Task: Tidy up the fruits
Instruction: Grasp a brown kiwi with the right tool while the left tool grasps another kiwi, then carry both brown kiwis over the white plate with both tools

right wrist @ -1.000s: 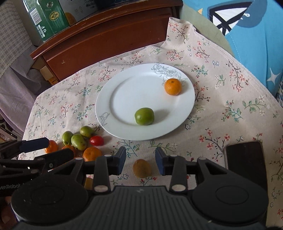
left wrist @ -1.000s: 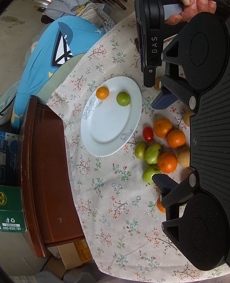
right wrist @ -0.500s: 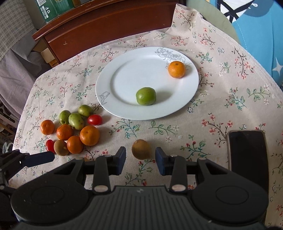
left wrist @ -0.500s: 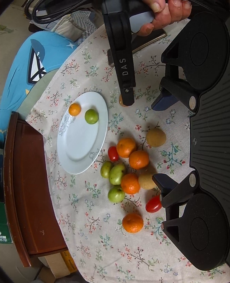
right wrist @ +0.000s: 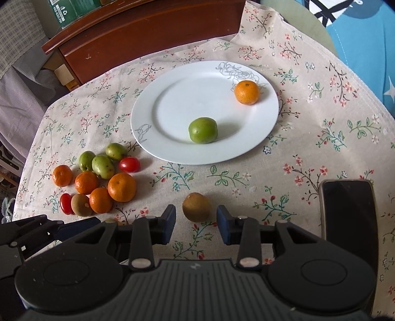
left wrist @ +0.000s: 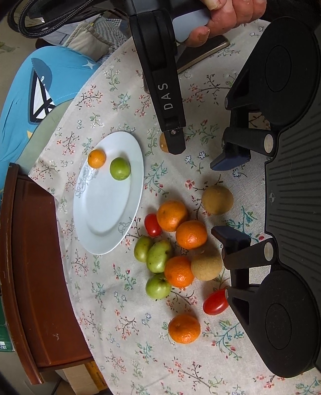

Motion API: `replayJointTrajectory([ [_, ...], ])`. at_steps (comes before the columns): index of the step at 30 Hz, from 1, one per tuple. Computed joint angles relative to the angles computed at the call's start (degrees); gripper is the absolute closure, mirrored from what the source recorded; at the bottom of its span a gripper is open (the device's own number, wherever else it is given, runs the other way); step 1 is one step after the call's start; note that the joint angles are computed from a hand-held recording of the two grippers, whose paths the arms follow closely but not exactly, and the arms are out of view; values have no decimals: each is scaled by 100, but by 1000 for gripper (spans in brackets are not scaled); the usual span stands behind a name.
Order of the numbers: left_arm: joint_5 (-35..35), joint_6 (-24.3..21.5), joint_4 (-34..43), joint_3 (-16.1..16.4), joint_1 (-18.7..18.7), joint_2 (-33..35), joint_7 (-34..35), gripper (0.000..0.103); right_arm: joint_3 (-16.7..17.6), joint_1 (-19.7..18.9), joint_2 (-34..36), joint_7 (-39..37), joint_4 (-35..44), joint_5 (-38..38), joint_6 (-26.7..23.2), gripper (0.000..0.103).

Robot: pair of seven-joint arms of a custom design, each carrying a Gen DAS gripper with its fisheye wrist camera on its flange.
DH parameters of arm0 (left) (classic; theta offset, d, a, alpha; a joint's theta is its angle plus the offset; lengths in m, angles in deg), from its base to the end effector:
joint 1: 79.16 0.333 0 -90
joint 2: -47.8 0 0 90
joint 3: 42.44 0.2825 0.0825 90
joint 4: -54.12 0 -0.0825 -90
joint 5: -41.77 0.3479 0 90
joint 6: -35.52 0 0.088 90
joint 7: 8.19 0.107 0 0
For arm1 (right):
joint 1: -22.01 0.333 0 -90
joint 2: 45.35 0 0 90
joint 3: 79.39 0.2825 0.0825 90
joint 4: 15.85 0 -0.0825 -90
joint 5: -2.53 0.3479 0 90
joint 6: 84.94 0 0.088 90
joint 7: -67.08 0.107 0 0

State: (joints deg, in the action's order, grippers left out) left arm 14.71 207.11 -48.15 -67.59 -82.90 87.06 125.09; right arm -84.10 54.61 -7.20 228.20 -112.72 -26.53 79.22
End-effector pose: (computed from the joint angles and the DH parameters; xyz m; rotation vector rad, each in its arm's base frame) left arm 0.6010 -0.2524 0.2505 -1.2768 2.5370 -0.9728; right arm 0.5734 0.3431 0.2607 -1.5816 2.0769 -0.3524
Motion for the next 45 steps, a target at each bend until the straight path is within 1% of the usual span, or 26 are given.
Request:
replayJointTrajectory([
  [2, 24, 142, -4, -14, -13, 40, 41, 62, 28, -25, 20, -33, 20, 29, -4, 66],
  [5, 64, 193, 21, -22, -22, 74, 15, 62, 25, -26, 42, -59, 30, 47, 39, 67],
  [7, 92, 245, 25, -12, -37, 87, -23, 67, 11, -12, 51, -77, 40, 40, 41, 70],
  [9, 122, 256, 42, -18, -26, 102, -54, 72, 10, -10, 63, -93, 51, 47, 49, 75],
  [11, 120, 239, 39, -107, 62, 118, -23, 75, -22, 23, 74, -94, 73, 24, 24, 77],
  [12, 115, 220, 42, -150, 100, 125, -3, 78, -30, 30, 76, -100, 77, 11, 28, 77],
  [13, 110, 198, 44, -169, 117, 124, 3, 79, -32, 31, 83, -102, 82, 5, 44, 78],
  [24, 43, 232, -13, -192, 144, 59, -39, 80, 3, 22, 101, -274, 117, 36, 138, 78],
  [30, -69, 425, -140, -504, 380, 3, 181, 80, -62, 72, 99, -212, 113, 38, 186, 78],
  [33, -106, 496, -156, -579, 444, -7, 209, 80, -93, 98, 88, -168, 100, 15, 211, 78],
  [35, -112, 531, -139, -569, 436, -9, 175, 80, -113, 110, 81, -133, 91, 0, 261, 78],
  [38, -114, 594, -96, -592, 455, -1, 140, 80, -170, 152, 73, -79, 90, -48, 314, 78],
  [41, -86, 752, -57, -642, 486, 23, 120, 80, -243, 201, 58, 1, 91, -111, 394, 78],
  [43, -60, 795, 0, -684, 526, 53, 68, 80, -341, 274, 44, 99, 103, -184, 425, 78],
  [45, -22, 818, 63, -655, 510, 70, -21, 80, -438, 341, 28, 210, 111, -276, 476, 78],
])
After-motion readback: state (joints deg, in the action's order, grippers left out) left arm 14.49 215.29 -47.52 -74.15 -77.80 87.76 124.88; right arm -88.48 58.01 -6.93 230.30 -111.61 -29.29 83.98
